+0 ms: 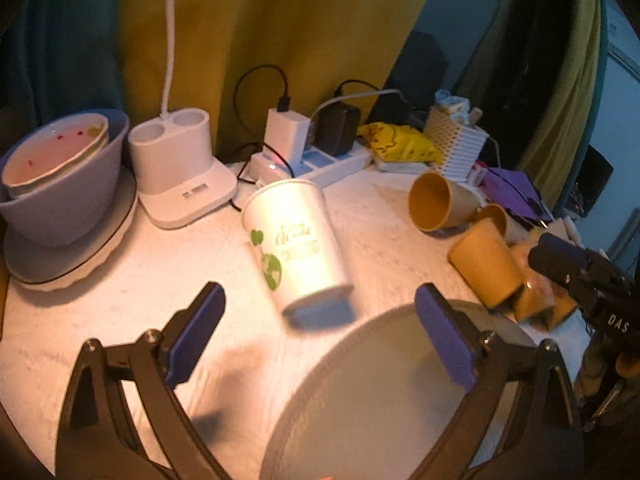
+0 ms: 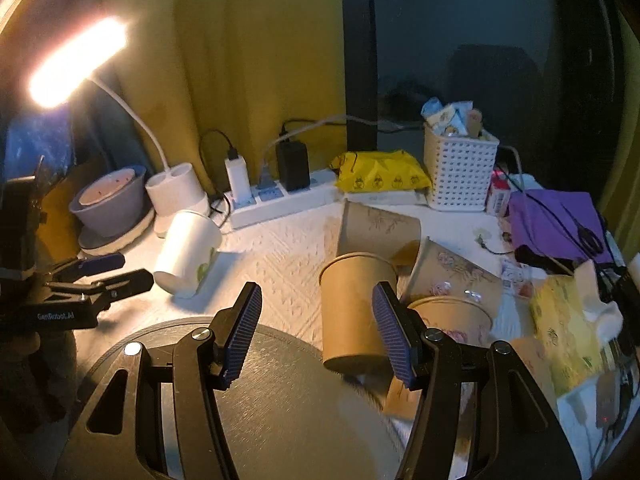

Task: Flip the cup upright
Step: 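Reach the left gripper to the lying white cup and grasp its body, then lift the white cup with the left gripper while the right gripper grasps it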

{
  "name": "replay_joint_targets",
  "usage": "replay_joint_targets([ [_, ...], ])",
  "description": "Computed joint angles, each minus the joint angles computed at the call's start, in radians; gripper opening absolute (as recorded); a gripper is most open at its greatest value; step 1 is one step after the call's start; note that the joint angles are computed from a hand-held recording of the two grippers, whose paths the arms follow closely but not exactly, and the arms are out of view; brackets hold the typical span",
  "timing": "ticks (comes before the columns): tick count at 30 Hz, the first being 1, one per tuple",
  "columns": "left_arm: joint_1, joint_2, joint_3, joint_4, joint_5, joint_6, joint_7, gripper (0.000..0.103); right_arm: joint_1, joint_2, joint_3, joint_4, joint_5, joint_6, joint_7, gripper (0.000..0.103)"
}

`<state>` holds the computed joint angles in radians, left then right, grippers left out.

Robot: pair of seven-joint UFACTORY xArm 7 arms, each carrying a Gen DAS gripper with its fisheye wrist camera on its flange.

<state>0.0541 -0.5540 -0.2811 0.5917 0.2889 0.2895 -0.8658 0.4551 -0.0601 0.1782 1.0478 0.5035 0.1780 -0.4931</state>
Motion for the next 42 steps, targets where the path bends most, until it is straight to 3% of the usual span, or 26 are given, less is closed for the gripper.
replay_joint_targets([
  [4, 0.011, 0.089, 0.014, 0.057, 0.013, 0.004, 0.015, 0.096, -0.014, 0.048, 0.007, 0.045, -0.018, 0.026, 0.006, 0.061],
  [11, -0.041, 0.253, 0.086, 0.170, -0.001, 0.034, 0.073, 0.096, -0.041, 0.079, 0.028, 0.072, 0.005, 0.024, -0.014, 0.061],
  [16, -0.111, 0.307, 0.154, 0.189, -0.100, 0.046, 0.142, 0.061, -0.051, 0.075, 0.032, 0.068, -0.013, 0.022, 0.012, 0.061],
  [17, -0.117, 0.306, 0.159, 0.183, -0.110, 0.042, 0.149, 0.061, -0.052, 0.070, 0.033, 0.064, -0.013, 0.020, 0.013, 0.061],
  [27, -0.122, 0.155, 0.109, 0.095, -0.089, 0.007, 0.166, 0.061, -0.011, -0.039, 0.016, -0.032, -0.028, 0.001, 0.046, 0.061],
  [42, -0.219, -0.198, -0.030, -0.140, -0.128, -0.040, 0.170, 0.061, 0.108, -0.321, -0.042, -0.283, -0.122, 0.025, 0.234, 0.061],
])
